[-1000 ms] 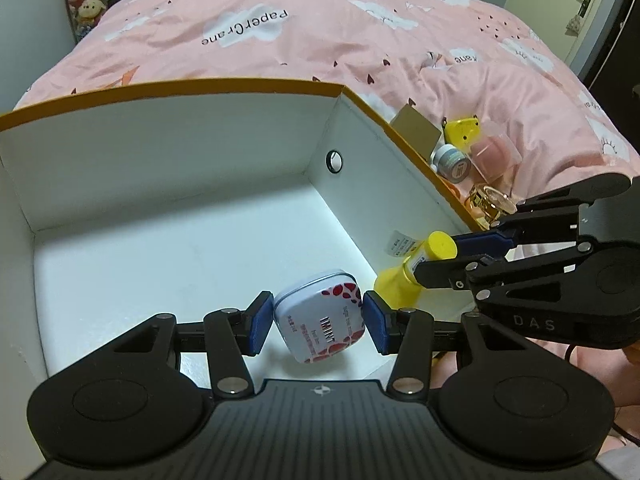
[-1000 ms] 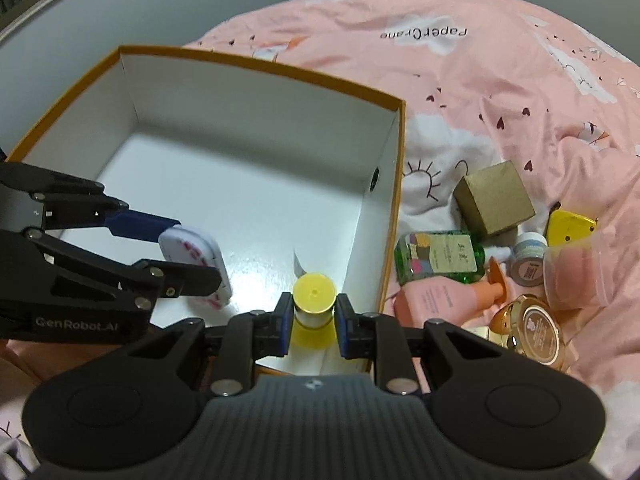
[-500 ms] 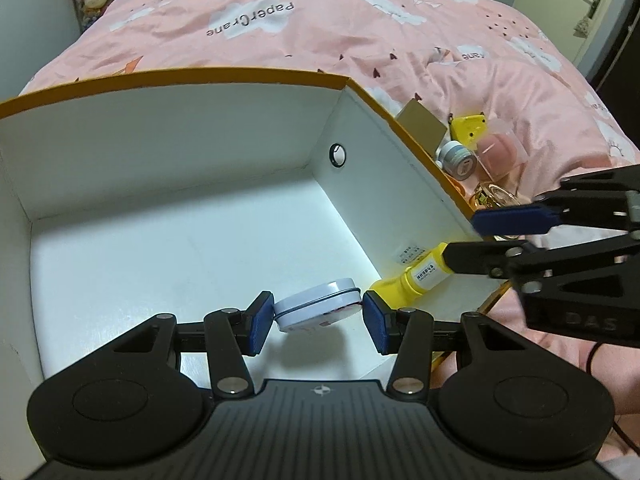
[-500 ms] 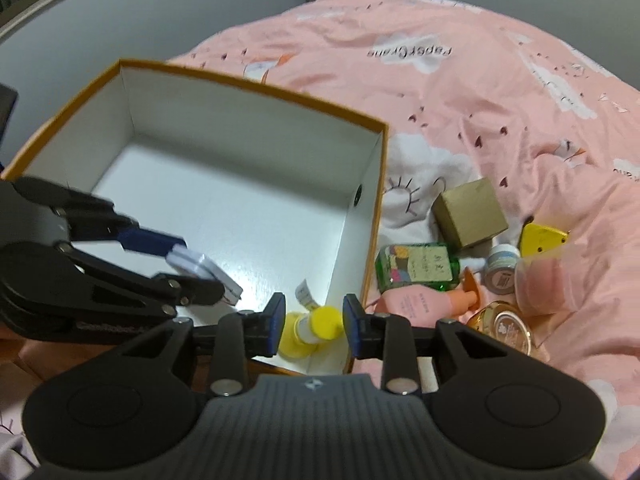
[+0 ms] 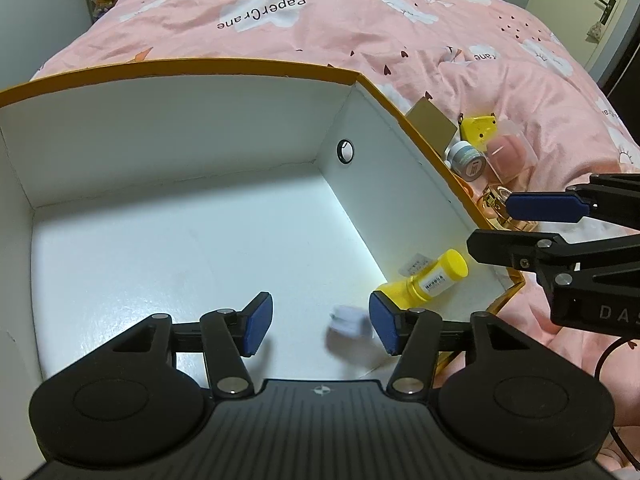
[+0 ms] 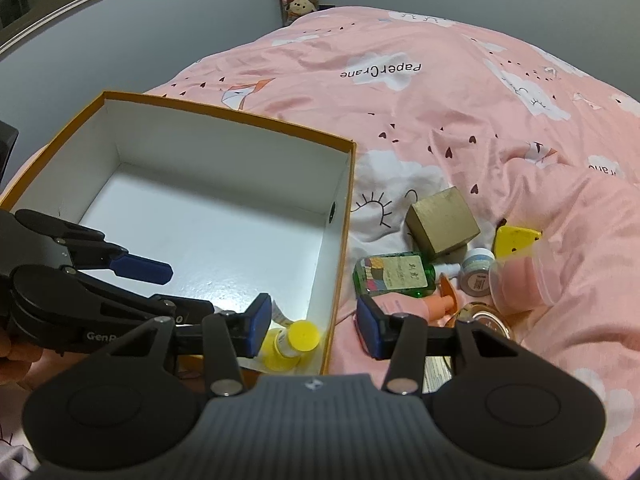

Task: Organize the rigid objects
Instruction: 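Open the left tool to drop the tin while the right tool releases the yellow bottle in the box, then move both tools back over the pile of items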

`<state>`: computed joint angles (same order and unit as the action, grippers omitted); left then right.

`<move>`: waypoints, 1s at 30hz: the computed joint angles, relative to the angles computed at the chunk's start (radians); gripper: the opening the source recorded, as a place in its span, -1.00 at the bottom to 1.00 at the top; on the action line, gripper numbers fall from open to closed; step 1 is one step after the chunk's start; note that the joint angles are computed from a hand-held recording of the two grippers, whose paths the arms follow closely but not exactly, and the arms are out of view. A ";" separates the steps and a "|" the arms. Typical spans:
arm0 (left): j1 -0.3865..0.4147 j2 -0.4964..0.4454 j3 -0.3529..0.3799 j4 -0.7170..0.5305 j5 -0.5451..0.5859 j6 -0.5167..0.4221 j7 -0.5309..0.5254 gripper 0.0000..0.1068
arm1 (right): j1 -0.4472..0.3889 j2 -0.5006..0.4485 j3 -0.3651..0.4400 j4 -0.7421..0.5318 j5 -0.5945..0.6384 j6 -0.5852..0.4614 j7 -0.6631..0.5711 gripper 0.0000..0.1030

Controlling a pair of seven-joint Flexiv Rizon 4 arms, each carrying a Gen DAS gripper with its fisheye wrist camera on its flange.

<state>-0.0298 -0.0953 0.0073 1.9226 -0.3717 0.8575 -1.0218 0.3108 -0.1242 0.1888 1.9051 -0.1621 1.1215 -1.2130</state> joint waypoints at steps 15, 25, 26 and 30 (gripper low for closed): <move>-0.017 0.037 -0.010 0.050 -0.094 0.093 0.072 0.26 | -0.008 0.034 -0.009 0.052 -0.033 0.069 0.074 0.11; -0.069 0.059 -0.038 0.106 -0.341 0.223 0.302 0.27 | -0.035 0.076 -0.014 0.115 -0.017 0.159 0.166 0.21; -0.075 0.059 -0.041 0.106 -0.367 0.229 0.333 0.27 | -0.038 0.080 -0.016 0.123 -0.021 0.168 0.182 0.24; -0.095 0.055 -0.051 0.095 -0.436 0.221 0.431 0.27 | -0.056 0.099 -0.038 0.171 -0.141 0.205 0.328 0.26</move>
<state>-0.1248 -0.0399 -0.0435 2.0180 -0.8075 1.0785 -0.5912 0.2548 -0.0248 0.1512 2.0762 -0.3028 1.3260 -0.8852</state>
